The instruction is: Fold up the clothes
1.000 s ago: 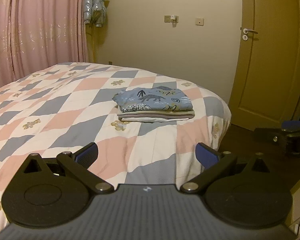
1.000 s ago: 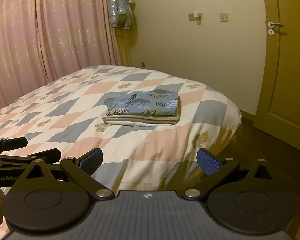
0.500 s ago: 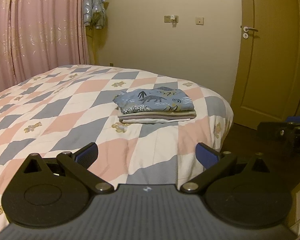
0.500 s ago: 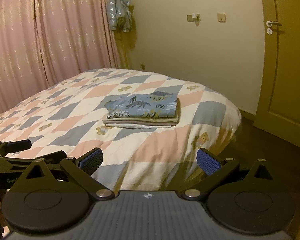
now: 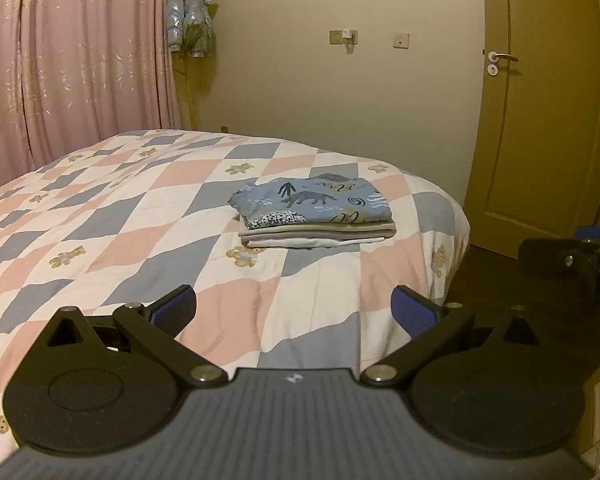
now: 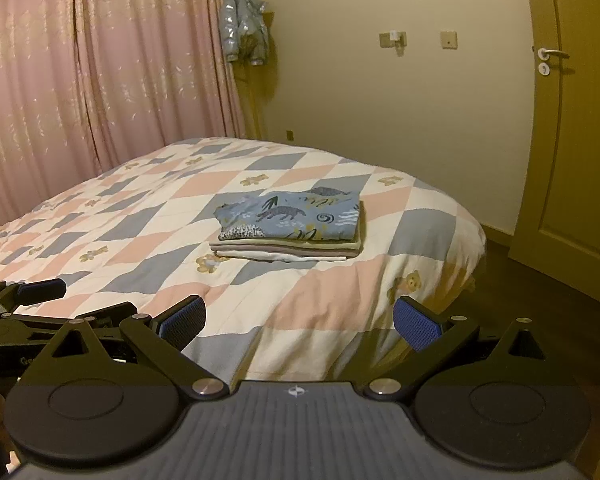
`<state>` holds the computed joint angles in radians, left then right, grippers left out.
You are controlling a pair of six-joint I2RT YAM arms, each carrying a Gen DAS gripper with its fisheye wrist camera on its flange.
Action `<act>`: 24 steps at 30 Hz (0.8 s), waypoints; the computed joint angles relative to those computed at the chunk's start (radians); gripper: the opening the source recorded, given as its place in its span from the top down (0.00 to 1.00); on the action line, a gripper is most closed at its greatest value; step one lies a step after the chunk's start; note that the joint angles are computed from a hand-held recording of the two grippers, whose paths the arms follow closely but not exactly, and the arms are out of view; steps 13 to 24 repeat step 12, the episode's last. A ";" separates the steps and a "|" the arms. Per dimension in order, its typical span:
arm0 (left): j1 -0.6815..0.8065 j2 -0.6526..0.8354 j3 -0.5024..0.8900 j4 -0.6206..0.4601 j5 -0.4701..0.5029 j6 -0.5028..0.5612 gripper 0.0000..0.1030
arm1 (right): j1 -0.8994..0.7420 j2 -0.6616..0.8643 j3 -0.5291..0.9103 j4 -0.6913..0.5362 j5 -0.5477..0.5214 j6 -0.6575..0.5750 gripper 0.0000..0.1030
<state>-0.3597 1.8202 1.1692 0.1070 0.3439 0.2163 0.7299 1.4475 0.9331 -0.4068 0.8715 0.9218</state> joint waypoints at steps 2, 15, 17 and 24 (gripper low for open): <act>-0.002 0.002 0.006 -0.008 0.002 -0.001 0.01 | -0.001 -0.003 -0.002 0.002 -0.001 -0.002 0.00; -0.014 0.003 0.005 -0.001 0.018 -0.003 0.01 | -0.012 -0.008 -0.005 0.006 -0.007 -0.008 0.00; -0.014 0.003 0.005 -0.001 0.018 -0.003 0.01 | -0.012 -0.008 -0.005 0.006 -0.007 -0.008 0.00; -0.014 0.003 0.005 -0.001 0.018 -0.003 0.01 | -0.012 -0.008 -0.005 0.006 -0.007 -0.008 0.00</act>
